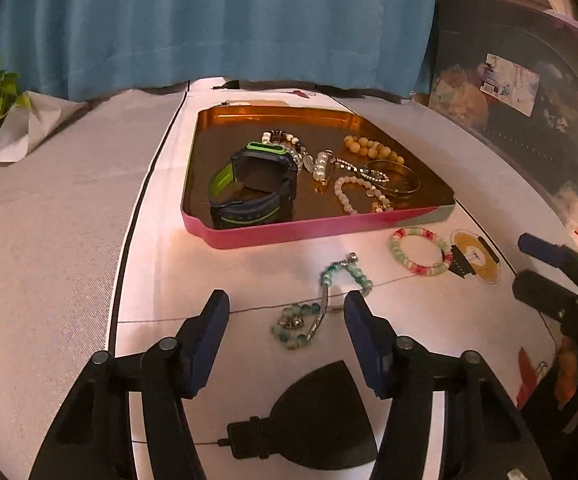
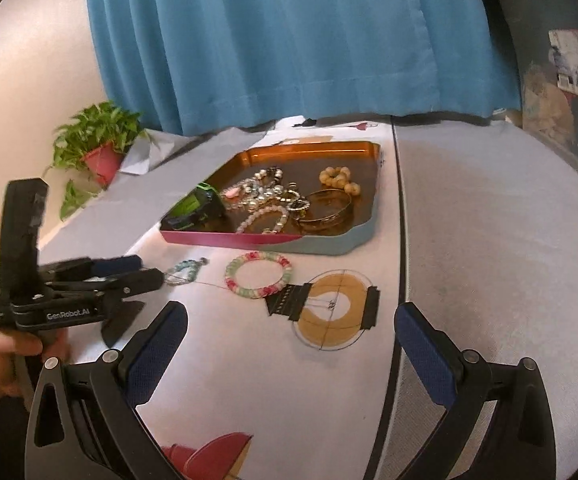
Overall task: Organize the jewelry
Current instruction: 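Lower the left tool to the teal bead bracelet while the right tool reaches the pink-green bracelet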
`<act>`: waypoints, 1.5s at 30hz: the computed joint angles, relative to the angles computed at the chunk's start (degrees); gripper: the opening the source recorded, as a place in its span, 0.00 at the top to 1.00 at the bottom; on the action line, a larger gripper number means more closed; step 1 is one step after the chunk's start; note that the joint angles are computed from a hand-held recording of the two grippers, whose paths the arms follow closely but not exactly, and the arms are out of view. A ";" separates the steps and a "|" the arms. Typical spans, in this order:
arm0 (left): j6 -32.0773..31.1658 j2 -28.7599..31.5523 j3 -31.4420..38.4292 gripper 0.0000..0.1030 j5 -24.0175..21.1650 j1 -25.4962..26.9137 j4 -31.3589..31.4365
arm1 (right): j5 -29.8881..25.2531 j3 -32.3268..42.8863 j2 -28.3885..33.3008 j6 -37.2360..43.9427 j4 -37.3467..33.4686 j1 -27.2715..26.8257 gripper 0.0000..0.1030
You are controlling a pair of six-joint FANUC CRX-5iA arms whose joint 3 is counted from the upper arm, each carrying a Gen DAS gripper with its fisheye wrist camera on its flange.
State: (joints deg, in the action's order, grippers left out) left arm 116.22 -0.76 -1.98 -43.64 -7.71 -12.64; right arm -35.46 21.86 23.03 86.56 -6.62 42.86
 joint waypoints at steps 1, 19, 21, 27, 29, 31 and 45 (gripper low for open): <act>0.27 -0.02 0.05 0.51 -0.04 -0.06 -0.26 | 0.02 -0.02 0.20 -1.29 1.65 0.31 0.01; -1.92 -0.17 -0.85 0.82 1.92 -0.06 0.34 | -15.77 17.71 11.84 -2.60 7.37 2.67 0.52; -2.25 -0.29 -1.12 0.83 2.24 0.03 0.65 | -15.56 17.22 11.72 -2.87 8.05 2.90 0.52; -3.54 -0.17 -0.94 0.88 2.30 -0.75 -0.19 | -11.48 9.94 7.54 -2.81 8.89 3.50 1.00; -2.94 -0.16 -0.48 0.91 1.95 -1.64 -2.04 | -11.21 7.07 5.68 -0.87 9.68 4.01 1.00; -3.67 -0.37 -0.77 0.92 2.17 -1.72 -1.67 | -11.85 4.91 3.45 2.38 7.79 3.72 1.00; -2.46 -3.11 -4.07 0.90 3.33 -1.82 2.81 | -3.27 -2.35 -3.04 5.74 -4.58 -0.84 0.33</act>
State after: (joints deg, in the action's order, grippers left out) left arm 113.77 -3.87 -6.06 -40.31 -9.53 -9.82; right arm -38.73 19.51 19.98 92.30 -11.20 42.02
